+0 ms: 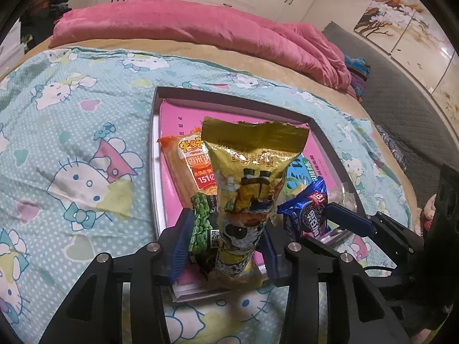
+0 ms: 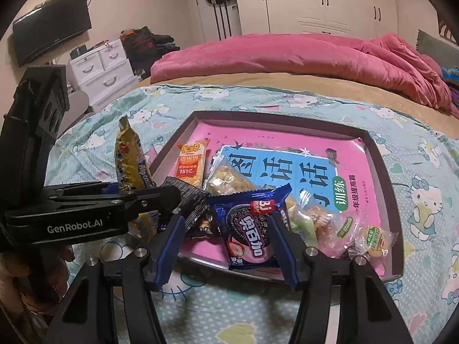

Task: Organize snacks
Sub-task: 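Lower the wafer bag into the tray with the left tool while the right tool lowers the cookie pack, then open the left tool to release the wafer bag while the right tool releases the cookie pack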

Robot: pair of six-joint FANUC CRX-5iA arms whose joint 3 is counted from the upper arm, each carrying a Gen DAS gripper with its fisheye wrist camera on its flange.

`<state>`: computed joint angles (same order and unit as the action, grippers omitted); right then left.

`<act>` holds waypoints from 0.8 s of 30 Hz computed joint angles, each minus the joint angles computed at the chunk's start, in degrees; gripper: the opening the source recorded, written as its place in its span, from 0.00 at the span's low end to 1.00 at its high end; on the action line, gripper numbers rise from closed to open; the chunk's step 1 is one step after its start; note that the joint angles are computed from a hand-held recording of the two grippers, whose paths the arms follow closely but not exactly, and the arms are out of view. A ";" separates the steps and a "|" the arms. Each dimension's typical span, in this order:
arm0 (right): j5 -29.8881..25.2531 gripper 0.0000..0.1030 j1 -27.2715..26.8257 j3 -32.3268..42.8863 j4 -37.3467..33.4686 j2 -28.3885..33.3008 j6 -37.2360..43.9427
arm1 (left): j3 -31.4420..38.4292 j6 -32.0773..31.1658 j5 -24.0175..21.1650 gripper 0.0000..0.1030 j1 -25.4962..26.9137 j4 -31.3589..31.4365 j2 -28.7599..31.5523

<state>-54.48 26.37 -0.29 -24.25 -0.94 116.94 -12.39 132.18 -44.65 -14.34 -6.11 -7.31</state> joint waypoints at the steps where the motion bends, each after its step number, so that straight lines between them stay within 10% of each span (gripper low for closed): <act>1: 0.25 0.58 0.32 -0.25 0.46 -0.07 -0.09 | 0.07 0.14 -0.11 0.46 -0.05 -0.06 0.07; 24: 2.03 0.58 1.10 -2.16 3.85 0.22 -2.51 | 1.14 -0.82 1.28 0.50 -1.35 0.45 2.46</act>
